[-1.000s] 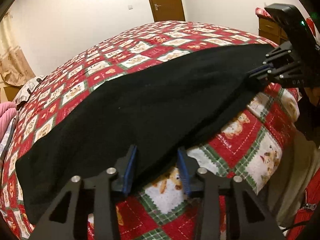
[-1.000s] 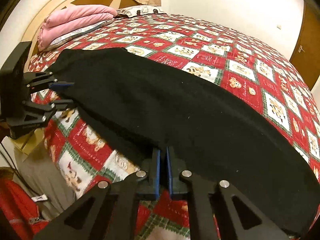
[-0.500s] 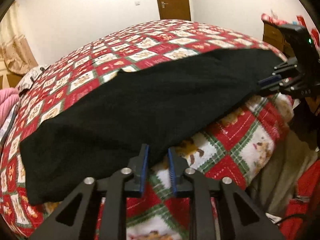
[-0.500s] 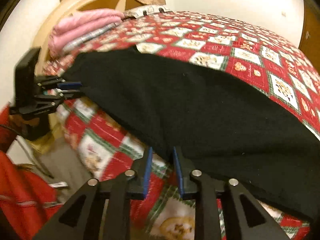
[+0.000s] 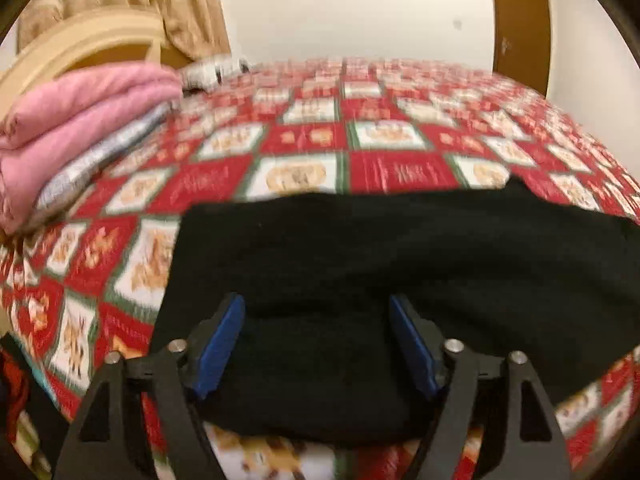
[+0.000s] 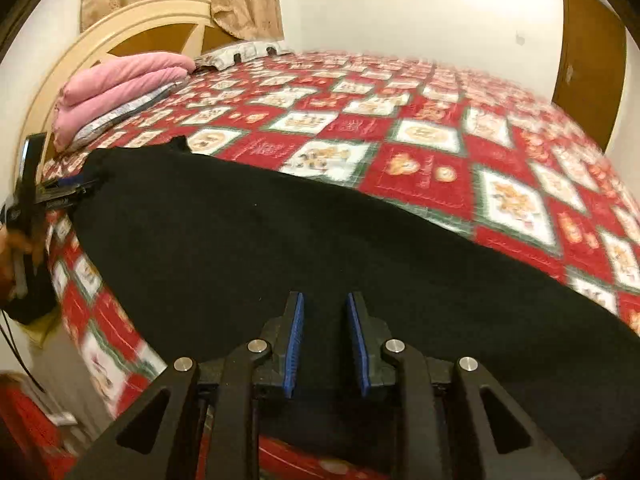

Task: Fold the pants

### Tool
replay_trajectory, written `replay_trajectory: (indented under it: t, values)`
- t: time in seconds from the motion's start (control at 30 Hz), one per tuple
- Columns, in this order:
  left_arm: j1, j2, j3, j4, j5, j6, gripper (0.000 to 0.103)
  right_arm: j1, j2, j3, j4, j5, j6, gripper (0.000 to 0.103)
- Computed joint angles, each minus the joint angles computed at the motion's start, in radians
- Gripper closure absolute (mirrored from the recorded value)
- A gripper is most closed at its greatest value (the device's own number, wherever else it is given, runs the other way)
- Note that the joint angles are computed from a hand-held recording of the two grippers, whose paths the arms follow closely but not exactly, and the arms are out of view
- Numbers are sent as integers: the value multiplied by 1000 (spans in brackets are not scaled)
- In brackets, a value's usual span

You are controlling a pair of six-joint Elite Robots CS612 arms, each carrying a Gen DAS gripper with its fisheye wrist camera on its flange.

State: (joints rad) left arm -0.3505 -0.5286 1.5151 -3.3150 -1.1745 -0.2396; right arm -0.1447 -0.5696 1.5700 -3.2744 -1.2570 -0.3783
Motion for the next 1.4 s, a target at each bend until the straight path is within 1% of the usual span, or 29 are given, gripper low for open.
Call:
replay_trajectory:
  t: [0.03,0.13,0.2,0.23,0.27,0.3,0.33,0.37,0.4,0.43,0.47,0.5,0.57,0.6,0.63,0.67,0.7,0.73,0.77,0.8,0.83,0.87,1.0,1.03,1.07,1.13,1.27,1.3,1.4]
  values:
    - [1,0,-1,7,9,8,14,-8,-3,7,-6,-1,3,79]
    - [15,-10,0,33,-1,28,13,-32,-12,22,-9,-25,42,79]
    - [33,-17,9,31,22,45,5,-51,-13,26,-9,8,48,79]
    - [43,-22,18,24,7,45,1,-66,-15,25,11,58,56,79]
    - [61,-30,29,17,-50,43,1,-69,-18,18,37,76,76,79]
    - [79,-43,45,8,-109,28,1,-69,-24,13,57,80,123,77]
    - [84,-50,55,-4,-126,17,1,-65,-28,9,51,81,183,75]
    - [81,-57,67,-23,-102,5,2,-67,-31,10,32,120,229,75]
    - [69,-63,77,-47,-35,3,4,-73,-28,5,8,200,276,71]
    - [60,-65,79,-62,-4,8,4,-74,-18,-11,-15,278,322,61]
    - [56,-66,80,-81,-2,11,4,-67,-9,-32,-36,337,357,52]
    - [52,-65,76,-115,-26,2,4,-56,-1,-52,-42,363,360,38]
    - [46,-59,64,-146,-76,-5,4,-20,12,-105,7,400,291,35]
    - [31,-47,47,-153,-60,15,3,-2,16,-130,52,408,248,35]
    - [20,-37,35,-151,-17,30,3,18,22,-156,97,407,210,35]
    - [6,-24,16,-132,49,32,3,39,33,-190,148,413,172,35]
    - [-2,-6,-12,-70,87,8,3,53,44,-219,193,426,137,35]
    - [-1,-2,-26,-16,84,-20,3,72,60,-256,242,426,96,35]
    - [4,12,-45,35,57,-61,3,90,78,-296,285,407,68,35]
    - [8,24,-53,44,44,-101,2,99,90,-317,312,401,53,35]
    - [7,30,-49,11,60,-129,0,114,110,-361,370,394,33,35]
    - [7,31,-48,-1,65,-145,0,122,128,-394,403,387,24,35]
    - [9,30,-45,-5,65,-127,0,143,173,-482,503,407,7,35]
    - [9,31,-45,-11,64,-118,0,150,184,-511,560,399,-12,35]
    - [8,33,-44,-21,58,-114,0,157,190,-525,582,369,-16,35]
    - [7,35,-47,-22,57,-113,0,160,193,-529,570,361,-14,35]
    - [7,37,-50,-21,59,-113,0,145,204,-557,636,444,13,35]
    - [7,36,-50,-18,60,-112,0,143,206,-561,637,448,21,35]
    - [8,36,-48,-20,58,-114,0,147,224,-580,541,405,118,35]
